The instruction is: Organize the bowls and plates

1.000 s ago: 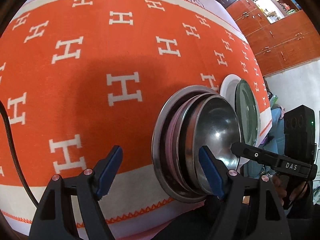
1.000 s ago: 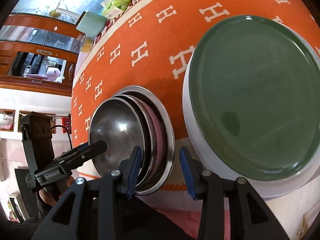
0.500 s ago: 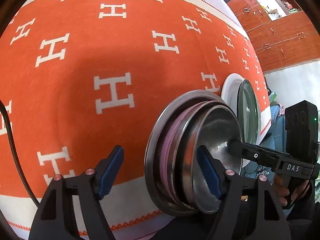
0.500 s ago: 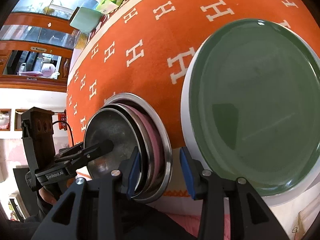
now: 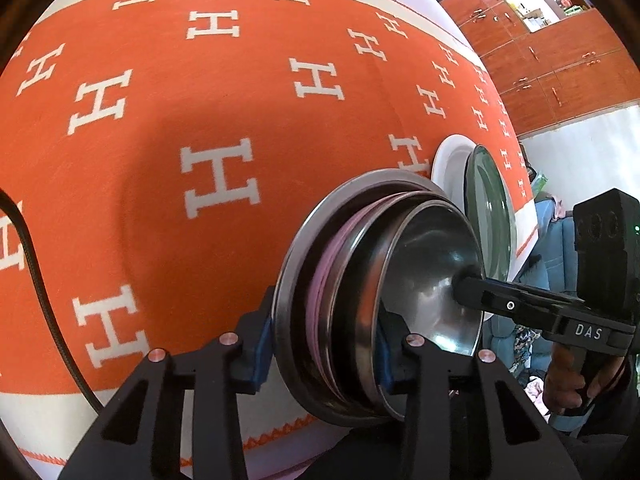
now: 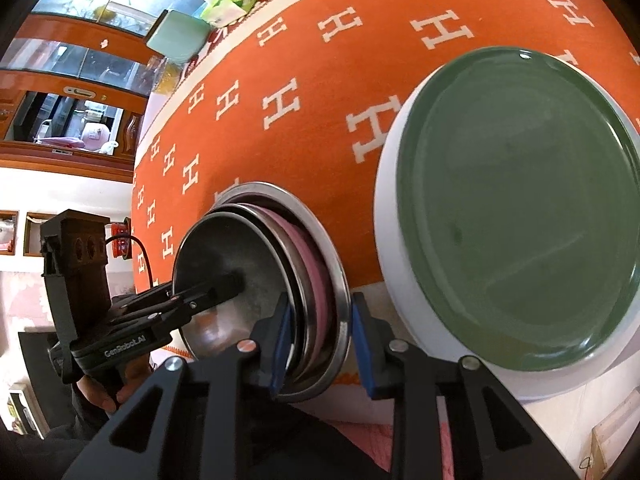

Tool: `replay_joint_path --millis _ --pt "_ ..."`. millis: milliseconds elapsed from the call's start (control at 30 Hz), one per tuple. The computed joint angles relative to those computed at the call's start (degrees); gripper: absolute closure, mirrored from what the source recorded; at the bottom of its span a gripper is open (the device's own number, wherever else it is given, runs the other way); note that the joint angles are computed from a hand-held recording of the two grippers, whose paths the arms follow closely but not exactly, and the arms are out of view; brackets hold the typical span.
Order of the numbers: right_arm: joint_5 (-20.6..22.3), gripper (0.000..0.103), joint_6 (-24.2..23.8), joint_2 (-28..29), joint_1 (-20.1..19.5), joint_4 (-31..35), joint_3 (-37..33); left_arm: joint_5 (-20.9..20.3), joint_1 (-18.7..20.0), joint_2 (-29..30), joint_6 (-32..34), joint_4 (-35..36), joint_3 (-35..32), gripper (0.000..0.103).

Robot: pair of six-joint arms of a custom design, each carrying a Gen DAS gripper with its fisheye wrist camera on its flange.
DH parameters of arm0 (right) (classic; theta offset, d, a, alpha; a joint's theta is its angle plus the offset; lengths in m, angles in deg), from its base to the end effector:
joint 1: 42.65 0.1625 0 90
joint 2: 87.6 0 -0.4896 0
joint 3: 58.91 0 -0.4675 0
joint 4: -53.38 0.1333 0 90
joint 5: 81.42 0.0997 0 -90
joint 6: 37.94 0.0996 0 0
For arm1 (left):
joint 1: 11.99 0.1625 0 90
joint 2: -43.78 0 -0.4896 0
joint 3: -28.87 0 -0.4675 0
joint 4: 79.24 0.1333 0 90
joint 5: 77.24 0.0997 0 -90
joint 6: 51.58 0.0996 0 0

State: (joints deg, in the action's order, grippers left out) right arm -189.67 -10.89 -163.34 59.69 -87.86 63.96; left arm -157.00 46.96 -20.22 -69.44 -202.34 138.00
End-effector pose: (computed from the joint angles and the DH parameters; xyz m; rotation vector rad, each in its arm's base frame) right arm 0.2162 -0.5105 0.2072 -0.3818 -2.8295 0.2510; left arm -0.1912 -0.6104 0.1546 0.3588 2.8656 0.1699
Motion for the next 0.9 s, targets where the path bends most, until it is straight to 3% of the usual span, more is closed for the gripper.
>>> replay_joint_path --millis 433,900 --pt "0.5 0.074 -0.4 -2.3 1.0 -7.8 4.2 -0.3 -0.4 -2.0 0.9 -2.2 2.1 0.062" --pt "3.8 0.075 -10.2 -7.4 -1.1 -10.5 4.3 1.5 -4.5 -2.2 -2.7 -11.8 3.3 0.063"
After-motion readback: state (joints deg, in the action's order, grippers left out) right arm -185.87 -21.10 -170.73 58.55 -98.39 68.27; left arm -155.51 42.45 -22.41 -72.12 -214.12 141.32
